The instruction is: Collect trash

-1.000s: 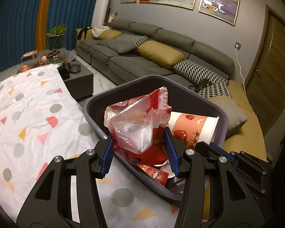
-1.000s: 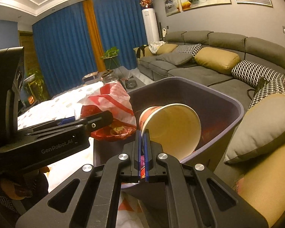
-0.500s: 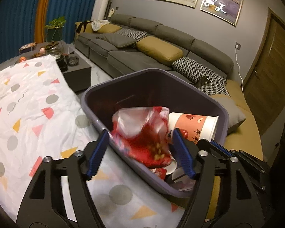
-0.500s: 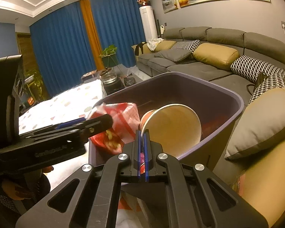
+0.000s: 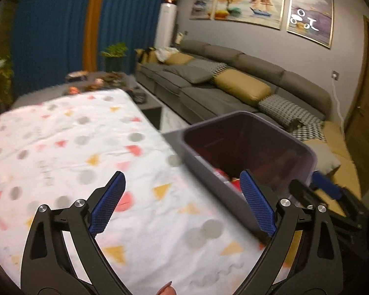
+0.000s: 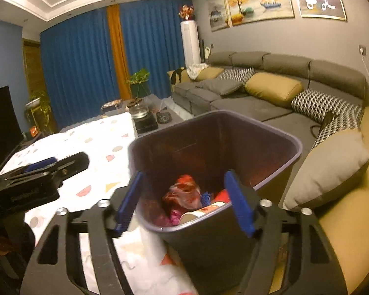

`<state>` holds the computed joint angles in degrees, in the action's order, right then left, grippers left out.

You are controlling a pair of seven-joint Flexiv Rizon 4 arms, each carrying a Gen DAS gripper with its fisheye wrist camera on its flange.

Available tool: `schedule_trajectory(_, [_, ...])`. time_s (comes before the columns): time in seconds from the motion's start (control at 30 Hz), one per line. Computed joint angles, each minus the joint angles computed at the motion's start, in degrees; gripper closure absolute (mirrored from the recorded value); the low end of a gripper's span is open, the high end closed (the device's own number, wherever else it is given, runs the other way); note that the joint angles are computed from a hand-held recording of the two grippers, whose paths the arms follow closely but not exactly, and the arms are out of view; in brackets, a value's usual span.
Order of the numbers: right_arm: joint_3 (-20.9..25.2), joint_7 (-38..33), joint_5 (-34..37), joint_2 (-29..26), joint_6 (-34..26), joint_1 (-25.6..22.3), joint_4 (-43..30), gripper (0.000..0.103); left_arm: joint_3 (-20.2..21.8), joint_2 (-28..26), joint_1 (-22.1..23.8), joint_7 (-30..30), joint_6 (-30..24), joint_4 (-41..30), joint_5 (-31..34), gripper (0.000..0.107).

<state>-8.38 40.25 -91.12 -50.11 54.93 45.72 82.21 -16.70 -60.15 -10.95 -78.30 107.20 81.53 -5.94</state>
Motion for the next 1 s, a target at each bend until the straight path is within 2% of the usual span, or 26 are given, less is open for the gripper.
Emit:
schedule_trajectory(0.03, [0.16,-0.66,0.82,0.09,-1.42,0.69,0.07,0.025,1.78,1.35,-0.66,-0.81,2.14,2.39,-0.49,0.01])
schedule_trajectory(0.13, [0.45,-1.68,2.43,0.28,-5.21,2.92,0.12,0.015,6.7,4.58,-2.89,-2.93,8.55,8.61,-2.43,0.01])
schedule_trajectory(0.23, [0.81,-3.06,4.34,0.4,-8.29,4.89,-0.2,0.013,10.75,7.7,-5.11,-4.05,13.87,14.88,-5.29,0.01])
schedule_trajectory(0.33, [0.75,-3.75,5.29,0.75,-12.1,7.18,-0.28,0.006,11.32,10.45,-4.6,-5.23,18.87,20.99,-5.71,0.01])
schedule_trajectory(0.4, [0.76,-4.12,5.3,0.99,-14.44,8.6,-0.33,0.006,11.37,12.13,-3.89,-5.96,21.5,24.6,-5.55,0.01])
schedule_trajectory(0.57, [1.76,-4.21,5.28,0.99,-15.53,10.38,-1.0,0.006,11.57,15.26,-2.45,-8.25,27.43,32.67,-5.76,0.01])
schedule_trajectory(1.0, [1.6,-5.84,8.14,-0.82,-22.47,17.27,-4.56,0.006,12.76,20.37,2.1,-12.04,36.06,46.42,-1.72,0.01])
